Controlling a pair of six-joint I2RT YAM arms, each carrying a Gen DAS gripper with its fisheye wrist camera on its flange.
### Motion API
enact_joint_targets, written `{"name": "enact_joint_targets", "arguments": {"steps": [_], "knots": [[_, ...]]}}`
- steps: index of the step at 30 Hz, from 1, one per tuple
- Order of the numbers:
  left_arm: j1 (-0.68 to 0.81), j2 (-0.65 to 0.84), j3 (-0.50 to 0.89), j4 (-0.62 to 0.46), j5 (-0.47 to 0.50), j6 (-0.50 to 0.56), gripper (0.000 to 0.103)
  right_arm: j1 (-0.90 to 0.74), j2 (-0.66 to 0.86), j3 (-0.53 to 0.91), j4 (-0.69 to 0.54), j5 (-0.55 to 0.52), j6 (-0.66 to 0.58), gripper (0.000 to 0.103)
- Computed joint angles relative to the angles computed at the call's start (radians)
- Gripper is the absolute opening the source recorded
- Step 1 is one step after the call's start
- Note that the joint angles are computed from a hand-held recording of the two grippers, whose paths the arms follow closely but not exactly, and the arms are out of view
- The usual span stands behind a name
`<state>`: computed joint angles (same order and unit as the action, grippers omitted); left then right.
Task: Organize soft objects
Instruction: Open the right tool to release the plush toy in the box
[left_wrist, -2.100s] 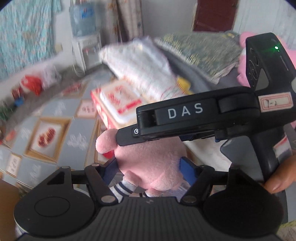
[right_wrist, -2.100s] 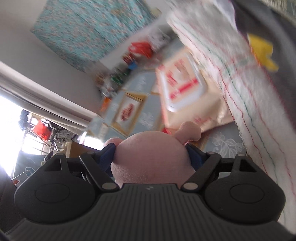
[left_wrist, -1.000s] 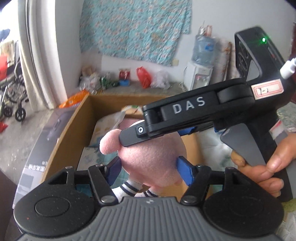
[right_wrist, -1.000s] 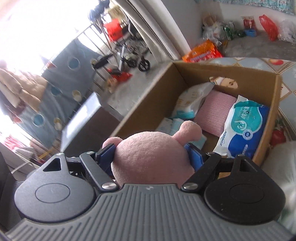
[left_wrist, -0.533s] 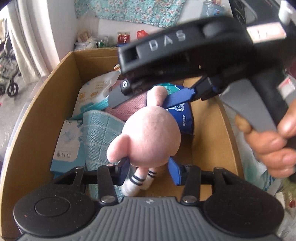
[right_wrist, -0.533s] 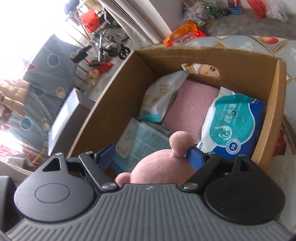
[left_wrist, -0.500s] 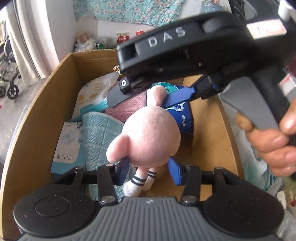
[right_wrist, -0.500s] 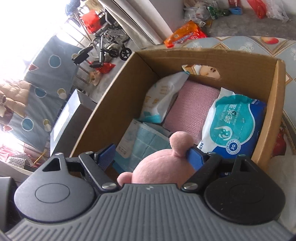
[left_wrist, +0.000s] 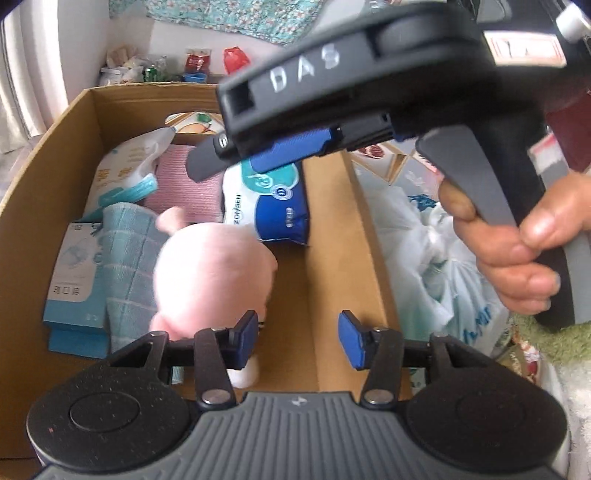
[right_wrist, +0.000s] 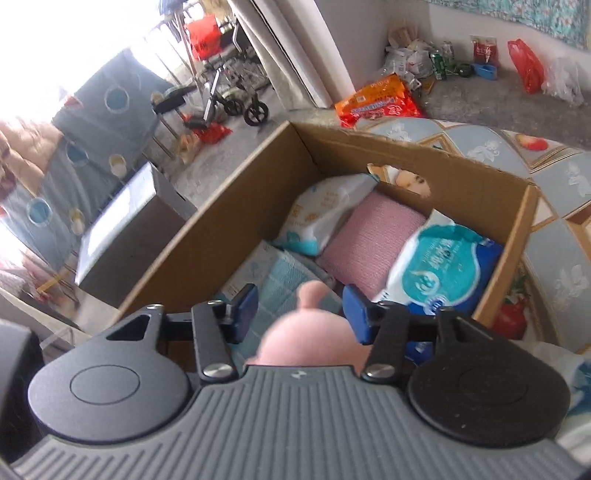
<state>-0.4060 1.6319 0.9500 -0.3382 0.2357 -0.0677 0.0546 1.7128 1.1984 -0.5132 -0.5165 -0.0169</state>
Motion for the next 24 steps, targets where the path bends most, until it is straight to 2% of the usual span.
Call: {"name": "enact_joint_targets", "arguments": {"steps": [5,8,9,13,16,18,21,24], "knots": [[0.013,-0.053,-0.041,0.001,0.001,-0.011,0.056,-0.017,-0.049,-0.028,0.007,-0.001,0.026,0.048],[0.053,-0.081,-0.061,0.01,0.015,0.011,0.062,-0.038,-0.069,-0.031,-0.002,-0.026,0.052,0.049],[0.06,-0.112,-0.081,0.013,0.005,0.014,0.068,-0.045,-0.072,-0.032,-0.003,-0.044,0.061,0.05],[0.098,-0.26,-0.167,0.015,-0.035,0.023,0.076,-0.059,-0.104,-0.041,-0.01,-0.097,0.098,0.05],[0.148,-0.407,-0.243,0.008,-0.038,0.025,0.085,-0.032,-0.116,-0.042,-0.032,-0.097,0.093,0.058],[0.188,-0.508,-0.292,-0.002,-0.05,0.033,0.088,0.009,-0.117,-0.041,-0.048,-0.06,0.082,0.068],[0.261,-0.66,-0.373,-0.016,-0.057,0.043,0.09,0.099,-0.1,-0.036,-0.044,0.056,0.056,0.073],[0.378,-0.789,-0.433,-0.066,0.0,0.054,0.09,0.175,-0.027,0.0,-0.031,0.149,0.057,0.073]]}}
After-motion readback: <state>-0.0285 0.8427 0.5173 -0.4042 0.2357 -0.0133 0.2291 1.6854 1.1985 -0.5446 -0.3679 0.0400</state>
